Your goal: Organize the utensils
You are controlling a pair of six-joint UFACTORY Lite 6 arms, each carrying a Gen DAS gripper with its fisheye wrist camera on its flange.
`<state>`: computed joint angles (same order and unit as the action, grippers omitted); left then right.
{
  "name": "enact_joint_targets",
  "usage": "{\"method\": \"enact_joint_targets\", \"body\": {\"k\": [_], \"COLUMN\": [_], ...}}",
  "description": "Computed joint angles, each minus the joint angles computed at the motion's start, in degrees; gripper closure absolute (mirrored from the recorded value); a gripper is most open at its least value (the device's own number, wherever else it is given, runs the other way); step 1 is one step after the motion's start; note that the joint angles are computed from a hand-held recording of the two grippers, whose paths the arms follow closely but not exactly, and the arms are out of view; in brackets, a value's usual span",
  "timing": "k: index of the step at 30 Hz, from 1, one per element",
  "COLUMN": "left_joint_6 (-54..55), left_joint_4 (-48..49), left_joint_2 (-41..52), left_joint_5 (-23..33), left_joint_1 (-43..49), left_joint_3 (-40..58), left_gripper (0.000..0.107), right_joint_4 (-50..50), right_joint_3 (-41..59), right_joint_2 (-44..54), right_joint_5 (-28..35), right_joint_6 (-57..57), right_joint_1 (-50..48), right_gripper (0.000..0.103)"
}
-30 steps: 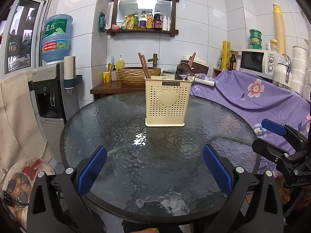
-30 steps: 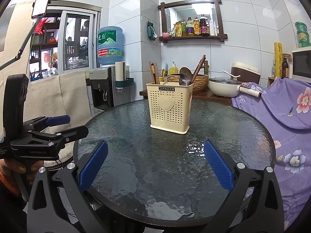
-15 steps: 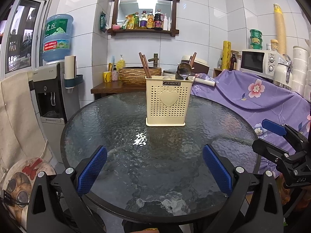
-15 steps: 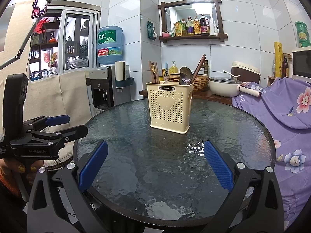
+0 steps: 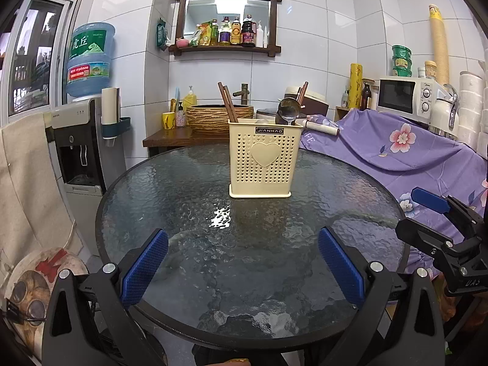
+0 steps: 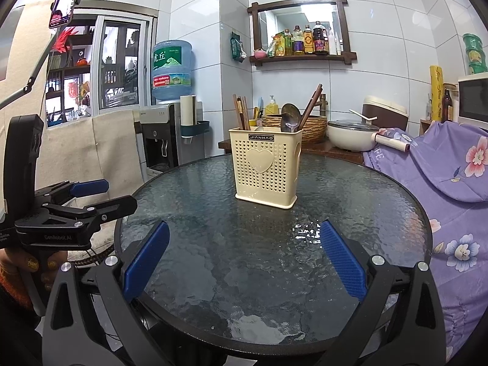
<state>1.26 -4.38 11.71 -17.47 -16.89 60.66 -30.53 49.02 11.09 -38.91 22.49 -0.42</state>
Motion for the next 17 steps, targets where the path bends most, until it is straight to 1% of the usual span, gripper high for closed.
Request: {"method": "enact_joint_targets", "body": {"k": [8, 12, 14, 17], "left_joint_6": [-5.3, -3.2, -1.8, -3.9], "left_joint_4": [4.8, 2.9, 1.9, 3.6], "left_joint_2": [-0.4, 0.1, 0.0, -0.4], "left_joint_5": [0.3, 1.4, 0.9, -0.3], "left_joint_1": [0.3, -0.1, -0.4, -0.1], "left_joint_3": [-0.4, 0.5, 0.2, -0.6], "left_gripper": [0.010, 0.010, 0.010, 0.010], "right_joint_4": [0.0, -0.2, 0.0, 0.2], "right_joint_3": [0.0, 0.0, 0.0, -0.2], "right_joint_2": [0.0, 0.0, 0.0, 0.1], "right_joint_5": [0.0, 0.0, 0.1, -0.1], "right_joint_6": [-0.1, 0.2, -0.1, -0.3], "right_joint_1": [0.0, 0.0, 0.0, 0.0], "right_gripper": [0.006, 0.006, 0.006, 0.006]}}
